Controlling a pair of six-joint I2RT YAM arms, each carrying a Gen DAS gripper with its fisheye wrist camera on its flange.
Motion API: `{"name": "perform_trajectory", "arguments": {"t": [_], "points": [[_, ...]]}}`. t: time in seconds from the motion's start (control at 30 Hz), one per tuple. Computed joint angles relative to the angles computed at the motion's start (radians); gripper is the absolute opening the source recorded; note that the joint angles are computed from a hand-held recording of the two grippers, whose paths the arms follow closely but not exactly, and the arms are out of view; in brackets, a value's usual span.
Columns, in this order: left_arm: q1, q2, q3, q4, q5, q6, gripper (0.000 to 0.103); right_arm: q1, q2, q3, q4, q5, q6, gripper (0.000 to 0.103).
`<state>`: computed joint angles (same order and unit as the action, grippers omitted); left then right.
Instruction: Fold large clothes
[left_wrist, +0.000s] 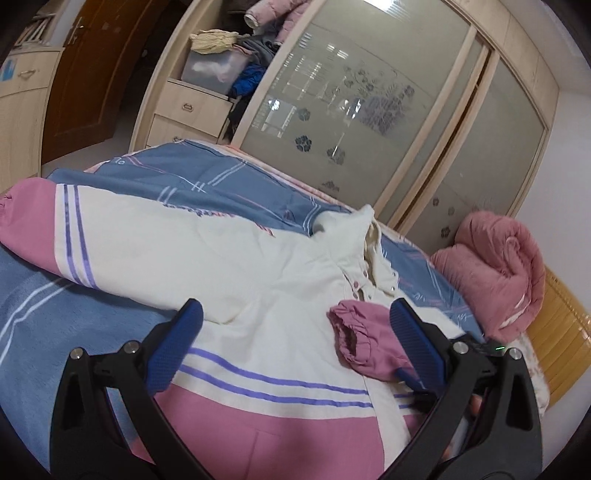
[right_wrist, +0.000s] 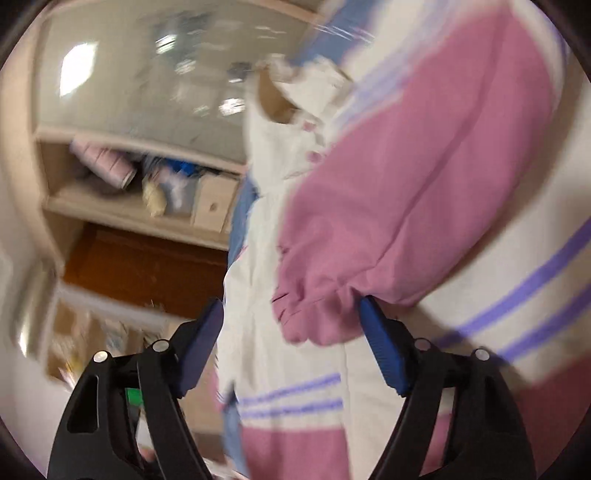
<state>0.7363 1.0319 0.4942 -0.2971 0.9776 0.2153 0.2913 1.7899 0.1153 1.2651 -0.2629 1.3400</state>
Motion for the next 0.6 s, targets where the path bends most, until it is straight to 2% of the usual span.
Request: {"name": "perform_trajectory", "arguments": {"t": [0.03, 0.1, 0.17, 0.2, 0.27, 0.3, 0.37, 0.53, 0.6], "points": [[0.017, 0.016, 0.012, -0.004, 0.013, 0.006, 0.101, 0.009, 0.029, 0.03, -0.023, 0.017, 0.033, 0.061], [0.049, 0.059, 0.04, -0.015, 0.031, 0.014, 0.101, 0.027, 0.044, 0.046, -0.044, 0.033, 0.116, 0.057], [0.075, 0.107, 0.07, -0.043, 0.06, 0.033, 0.101, 0.073, -0.058, 0.037, -0.139, 0.104, 0.13, 0.057], [0.089, 0.134, 0.086, -0.057, 0.077, 0.047, 0.101, 0.114, -0.146, 0.021, -0.202, 0.172, 0.131, 0.059], [0.101, 0.158, 0.103, -0.07, 0.087, 0.064, 0.101, 0.207, -0.327, -0.014, -0.339, 0.287, 0.15, 0.069], [0.11, 0.177, 0.118, -0.091, 0.096, 0.084, 0.101, 0.237, -0.379, -0.016, -0.39, 0.317, 0.146, 0.073], [0.123, 0.201, 0.142, -0.134, 0.116, 0.119, 0.101, 0.288, -0.422, 0.007, -0.488, 0.371, 0.131, 0.073], [0.133, 0.194, 0.156, -0.229, 0.132, 0.231, 0.101, 0.219, -0.18, 0.073, -0.383, 0.343, 0.191, 0.073], [0.141, 0.19, 0.162, -0.256, 0.14, 0.271, 0.101, 0.197, -0.104, 0.103, -0.332, 0.371, 0.184, 0.073]]}}
